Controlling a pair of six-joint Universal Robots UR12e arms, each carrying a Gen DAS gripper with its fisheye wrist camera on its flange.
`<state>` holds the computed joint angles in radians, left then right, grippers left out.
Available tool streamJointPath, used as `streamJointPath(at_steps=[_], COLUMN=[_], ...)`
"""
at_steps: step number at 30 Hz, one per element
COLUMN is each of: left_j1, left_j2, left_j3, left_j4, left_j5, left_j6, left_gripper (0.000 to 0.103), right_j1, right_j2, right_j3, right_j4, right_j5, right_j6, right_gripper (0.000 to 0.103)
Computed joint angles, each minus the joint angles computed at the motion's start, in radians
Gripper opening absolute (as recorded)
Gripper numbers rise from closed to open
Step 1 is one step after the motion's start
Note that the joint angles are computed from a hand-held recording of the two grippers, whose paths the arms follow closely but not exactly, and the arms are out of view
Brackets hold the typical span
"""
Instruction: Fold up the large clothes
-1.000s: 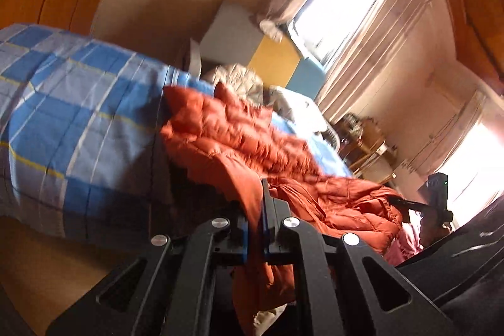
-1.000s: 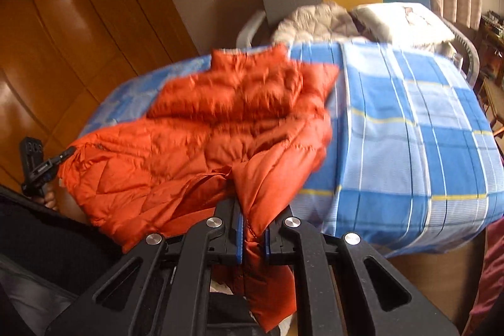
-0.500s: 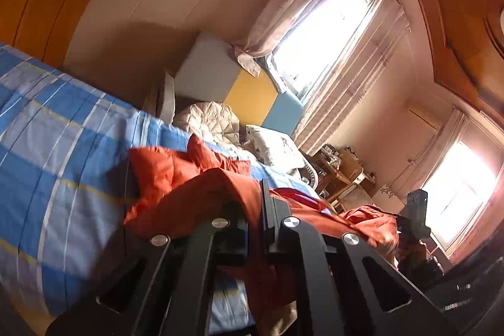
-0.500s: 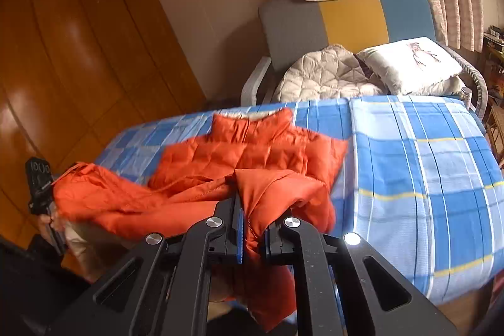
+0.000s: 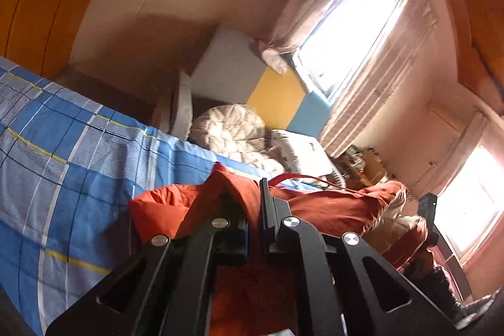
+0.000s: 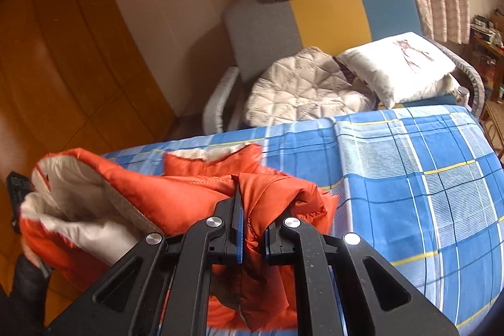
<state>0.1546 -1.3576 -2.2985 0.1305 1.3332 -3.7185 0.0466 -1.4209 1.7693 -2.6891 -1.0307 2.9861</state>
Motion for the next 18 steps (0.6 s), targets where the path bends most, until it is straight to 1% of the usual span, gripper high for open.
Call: streamJointPath(at_steps=[6,8,11,14,16,18], left_j1=[0.022,0.028,0.027,0.026,0.028,0.032], left_j2=[-0.086,-0.117,-0.158,-0.195,-0.215,-0.236], left_j3=[0.06,0.081,0.11,0.135,0.152,0.169], left_j4=[-0.093,-0.141,-0.192,-0.226,-0.253,-0.286], left_j5=[0.028,0.042,0.07,0.082,0.084,0.081], left_j6=[-0.009,-0.024,-0.023,-0.034,-0.039,-0.053], left_gripper=[0.005,0.005,0.005,0.005,0.005,0.005], right_j1=[0.047,0.059,0.081,0.095,0.103,0.11], right_j2=[0.093,0.121,0.164,0.2,0.228,0.249], right_j3=[-0.079,-0.103,-0.142,-0.174,-0.204,-0.227], right_j4=[0.011,0.021,0.044,0.065,0.099,0.13], right_j5=[-0.134,-0.175,-0.243,-0.286,-0.313,-0.331], right_j6=[0.07,0.098,0.128,0.156,0.185,0.193], right_gripper=[0.009,0.009,0.009,0.009,0.009,0.009])
